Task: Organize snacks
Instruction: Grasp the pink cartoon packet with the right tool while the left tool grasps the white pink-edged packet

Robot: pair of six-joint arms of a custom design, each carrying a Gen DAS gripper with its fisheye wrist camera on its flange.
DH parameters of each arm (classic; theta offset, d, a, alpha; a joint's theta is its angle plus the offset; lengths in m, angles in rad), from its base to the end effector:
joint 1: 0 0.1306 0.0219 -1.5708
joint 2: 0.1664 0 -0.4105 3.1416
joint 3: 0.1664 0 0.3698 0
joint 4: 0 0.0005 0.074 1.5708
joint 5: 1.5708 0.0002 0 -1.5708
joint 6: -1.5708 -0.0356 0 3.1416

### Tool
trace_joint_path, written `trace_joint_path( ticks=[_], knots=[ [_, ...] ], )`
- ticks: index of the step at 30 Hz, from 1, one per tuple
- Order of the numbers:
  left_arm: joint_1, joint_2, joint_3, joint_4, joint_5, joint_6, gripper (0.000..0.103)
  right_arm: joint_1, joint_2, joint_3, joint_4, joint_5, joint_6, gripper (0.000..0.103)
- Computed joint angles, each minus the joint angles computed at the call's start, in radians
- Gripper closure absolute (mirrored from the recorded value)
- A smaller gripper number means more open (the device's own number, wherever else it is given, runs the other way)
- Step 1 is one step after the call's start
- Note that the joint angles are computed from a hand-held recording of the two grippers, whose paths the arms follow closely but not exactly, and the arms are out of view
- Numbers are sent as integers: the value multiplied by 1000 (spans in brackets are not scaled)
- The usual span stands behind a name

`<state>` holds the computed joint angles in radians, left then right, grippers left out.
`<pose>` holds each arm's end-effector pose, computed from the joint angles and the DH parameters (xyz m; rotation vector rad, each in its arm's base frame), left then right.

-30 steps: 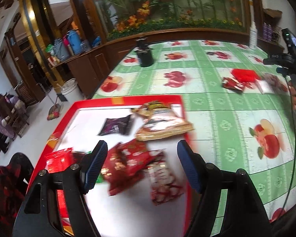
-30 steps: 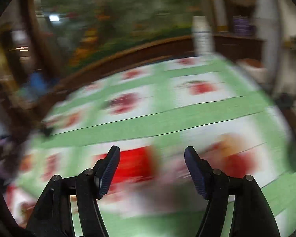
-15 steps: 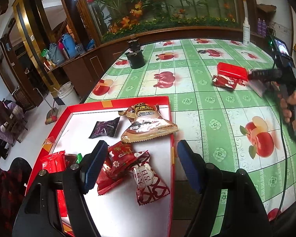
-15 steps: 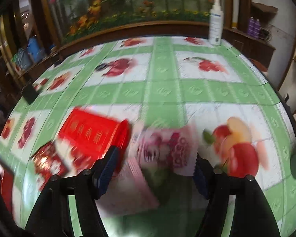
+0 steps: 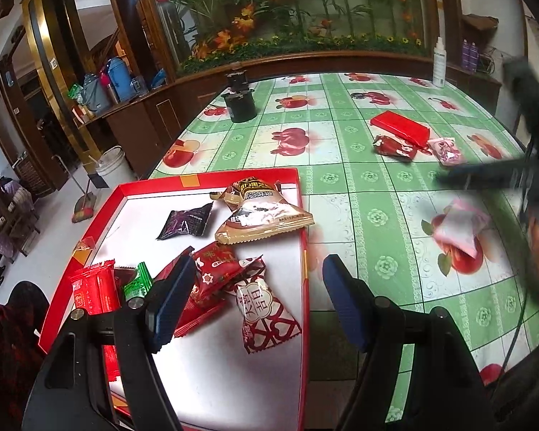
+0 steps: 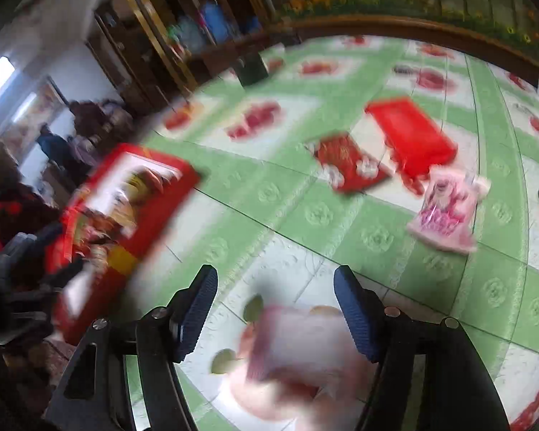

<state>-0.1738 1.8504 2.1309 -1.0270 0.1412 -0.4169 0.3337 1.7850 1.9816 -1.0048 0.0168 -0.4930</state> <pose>0.6239 -0.1151 0.5290 0.7399 2.1867 -0.0397 0.5792 0.1996 0.5046 0.2000 2.4030 0.3697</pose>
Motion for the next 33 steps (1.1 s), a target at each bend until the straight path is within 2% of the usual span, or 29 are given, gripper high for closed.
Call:
trace_joint_path(
  ticks=[3, 4, 7, 9, 12, 15, 18, 22, 25, 27, 29, 30, 33],
  knots=[
    [-2, -1, -2, -7, 6, -1, 30, -50, -85, -99, 109, 68, -98, 29],
    [-5, 0, 1, -16, 12, 0, 30, -79, -107, -122, 110, 120, -173, 28],
    [-23, 4, 14, -52, 46, -11, 30, -148, -134, -170, 109, 169, -304, 28],
    [-42, 1, 15, -64, 74, -27, 30, -175, -128, -181, 104, 157, -325, 28],
    [-78, 1, 22, -84, 104, -58, 30, -195, -94, -171, 82, 62, -376, 28],
    [-108, 13, 46, -120, 124, -65, 30, -186, -72, -141, 76, 53, -341, 28],
    [-134, 35, 82, -161, 133, -58, 30, -176, -73, -157, 132, 22, -339, 28],
    [-156, 52, 104, -202, 156, -62, 30, -151, -15, -75, 46, 85, -299, 32],
    [-173, 63, 112, -237, 167, -76, 30, -133, 17, -18, -14, 126, -261, 41],
    [-185, 73, 121, -255, 171, -86, 30, -118, 40, 20, -61, 171, -231, 55],
    [-198, 84, 130, -275, 174, -103, 30, -99, 70, 68, -132, 254, -188, 65],
    [-202, 92, 139, -290, 181, -114, 30, -89, 83, 91, -167, 295, -167, 66],
    [-213, 120, 173, -335, 181, -123, 30, -91, 83, 96, -186, 298, -173, 66]
  ],
)
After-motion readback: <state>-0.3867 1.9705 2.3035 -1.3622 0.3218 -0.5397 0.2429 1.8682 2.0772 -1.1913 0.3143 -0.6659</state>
